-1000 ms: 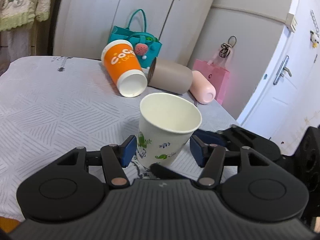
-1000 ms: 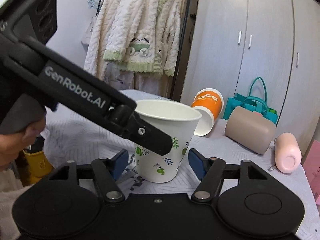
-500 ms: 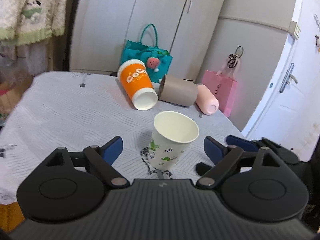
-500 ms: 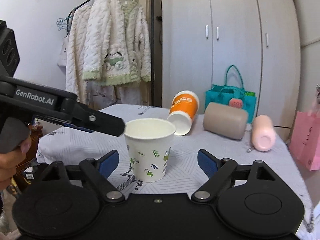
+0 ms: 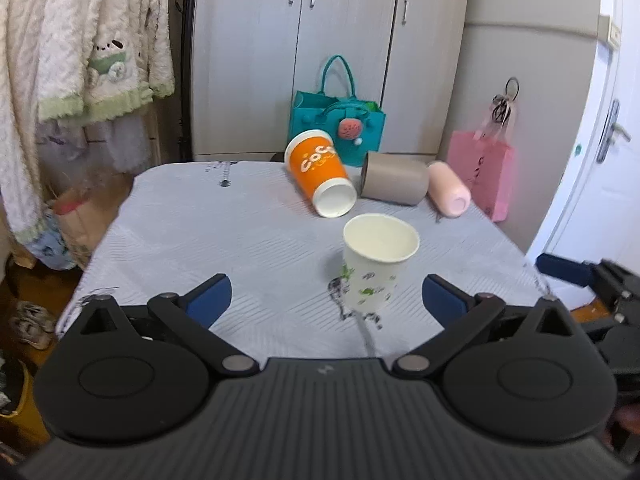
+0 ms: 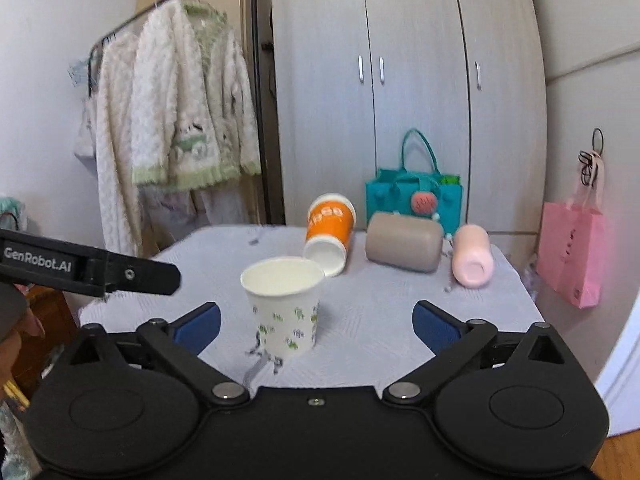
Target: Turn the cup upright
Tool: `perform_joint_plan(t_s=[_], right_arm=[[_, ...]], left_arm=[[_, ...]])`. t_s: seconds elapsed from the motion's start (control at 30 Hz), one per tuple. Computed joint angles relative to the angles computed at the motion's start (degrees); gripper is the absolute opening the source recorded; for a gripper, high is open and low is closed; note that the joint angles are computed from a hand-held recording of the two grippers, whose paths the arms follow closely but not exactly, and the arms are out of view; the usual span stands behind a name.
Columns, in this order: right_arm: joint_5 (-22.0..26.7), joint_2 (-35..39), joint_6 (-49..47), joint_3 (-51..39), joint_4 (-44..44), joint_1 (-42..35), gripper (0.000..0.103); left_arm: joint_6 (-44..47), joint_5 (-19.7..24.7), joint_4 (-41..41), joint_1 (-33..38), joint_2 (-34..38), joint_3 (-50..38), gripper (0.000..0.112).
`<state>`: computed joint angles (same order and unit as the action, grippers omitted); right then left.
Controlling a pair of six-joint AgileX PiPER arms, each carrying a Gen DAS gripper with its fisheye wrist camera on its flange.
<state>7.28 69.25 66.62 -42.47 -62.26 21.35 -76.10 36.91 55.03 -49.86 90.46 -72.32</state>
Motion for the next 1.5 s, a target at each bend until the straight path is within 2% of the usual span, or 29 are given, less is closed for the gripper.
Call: perform_joint_plan(t_s=[0.13,0.2,0.3,0.37,0.57,0.63,0.87,0.97,1.07,1.13,1.3,1.43,1.5], right_arm=[[7.7,0.1,-3.1,-1.8,5.8,3.1,0.103],[11.1,0.1,-0.7,-2.4,3.6,4.9,0.103],[13.5,-0.9,1.7,-2.4,1.5,6.5,0.103],[14.7,-1.6,0.1,-2.7,3.4,7.0,0.103],[22.3,-2.7,3.0,-3.4,0.9,11.1,0.103],[21.9,-3.3,1.5,-3.5,3.1,10.9,0.103],[20.5,-3.5,7.1,-2.9,1.1,11.2,0.103],[22.6,-2.5,10.5,-3.4,-1.8,12.4,0.103],[31.0,0.1,18.2,-4.4,-9.1,16.8,0.103],[34.2,1.9,20.0,-5.3,-10.5,17.9,0.103],[34.5,3.2,18.4,-6.2,-9.3,17.3,0.103],[34.1,3.4,17.8,-6.4,-8.8,17.2,0.103],[35.7,3.9,17.8,-6.6,-9.1,18.3,0.103]], left_arm=[[1.3,5.4,-2.0,-1.6,0.5,-1.6,0.103],[1.2,6.7,-2.8,-1.7,0.3,-1.9,0.103],[-1.1,8.7,-1.2,-2.4,-0.1,-1.5,0.103],[-2.5,10.7,0.4,-3.2,-0.3,-0.9,0.103],[-4.1,11.8,1.4,-3.0,-0.4,-0.1,0.103],[-5.5,11.5,2.2,-2.8,-0.7,0.5,0.103],[-4.8,12.5,2.6,-3.1,-0.3,0.3,0.103],[-4.1,12.8,2.7,-3.3,-0.1,0.1,0.103],[-4.6,14.3,4.0,-3.9,0.4,-0.6,0.103],[-5.2,14.4,4.8,-4.0,0.5,-0.7,0.103],[-4.5,12.8,4.2,-3.5,0.2,-0.6,0.103],[-5.9,13.6,6.4,-4.0,0.5,-0.3,0.103],[-6.7,14.7,7.4,-4.4,0.7,-0.4,0.103]])
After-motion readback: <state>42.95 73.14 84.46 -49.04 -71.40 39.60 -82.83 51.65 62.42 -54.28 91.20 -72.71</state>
